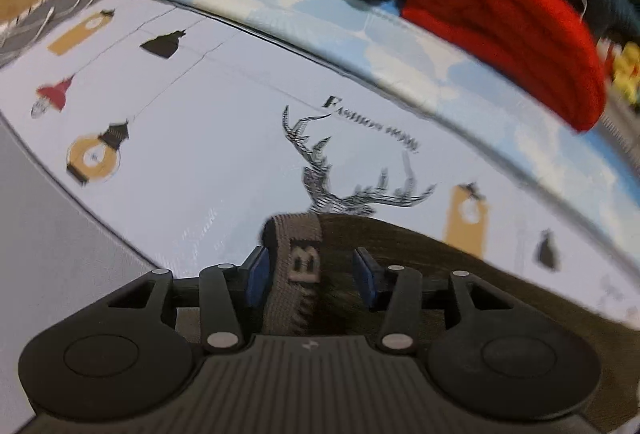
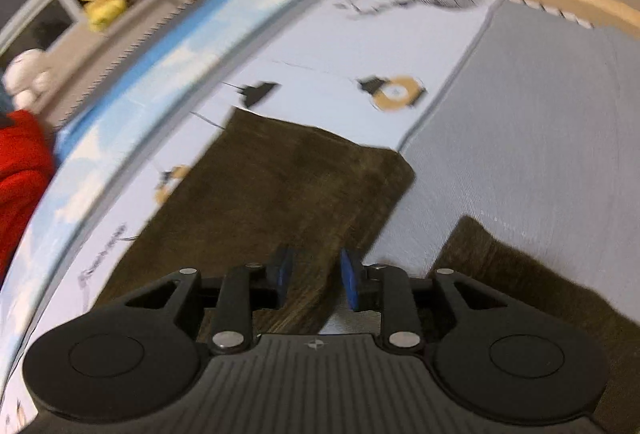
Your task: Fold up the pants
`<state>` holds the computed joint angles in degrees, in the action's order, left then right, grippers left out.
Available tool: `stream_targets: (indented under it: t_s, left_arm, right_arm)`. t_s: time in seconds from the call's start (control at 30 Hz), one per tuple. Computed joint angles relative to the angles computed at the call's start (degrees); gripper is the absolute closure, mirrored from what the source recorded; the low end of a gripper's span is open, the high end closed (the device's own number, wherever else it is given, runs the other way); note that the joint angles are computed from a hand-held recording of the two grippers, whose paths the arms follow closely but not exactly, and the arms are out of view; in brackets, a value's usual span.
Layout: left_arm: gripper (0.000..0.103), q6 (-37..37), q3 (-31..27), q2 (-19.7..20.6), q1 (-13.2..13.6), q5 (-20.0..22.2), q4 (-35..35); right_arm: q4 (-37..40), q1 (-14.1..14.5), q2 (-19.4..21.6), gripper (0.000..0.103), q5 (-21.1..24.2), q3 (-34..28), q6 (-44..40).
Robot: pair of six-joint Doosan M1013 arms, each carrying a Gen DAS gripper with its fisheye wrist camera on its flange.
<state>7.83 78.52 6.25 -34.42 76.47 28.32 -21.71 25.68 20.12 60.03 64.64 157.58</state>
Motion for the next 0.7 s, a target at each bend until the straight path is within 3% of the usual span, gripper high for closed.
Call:
stream_targets:
  t_s: [0.1,0.2,0.43,0.5,0.6,0.7]
  left_arm:
    - [0.052,2.1,-2.2,-0.5,-1.5,3.5,-2.3]
    - [0.052,3.3,-3.3,-1.5,-4.9,7.4,0.0]
    - [0.041,1.9,2.7,-5.3,-11.5,6.6,1.5]
    - [0.041,6.0,4.2,-5.2,-11.1,8.2,-3.6]
    - [0.040,10.7,6.5,-5.8,-12.1,10.0,-3.1]
    - [0.031,10.6,9.1,-7.2,-12.1,11.5,-3.9]
  right_arm:
    - [-0.4,0.6,-2.1,0.069,-2.2,1.7,-4.0]
    - [0.4,0.8,-4.3,0.064,-2.9,3.5,-7.3]
    - [4.3,-1.0,-9.9,0.061,-0.5,9.7,-8.7]
    - [5.3,-2.0,-11.4,0.058,0.6,11.7,-10.0]
    - [7.2,-3.6,-13.5,0.055,2.0,15.0,-12.2]
    - [11.0,-5.3,-15.1,0.053,3.6,18.1,-16.3]
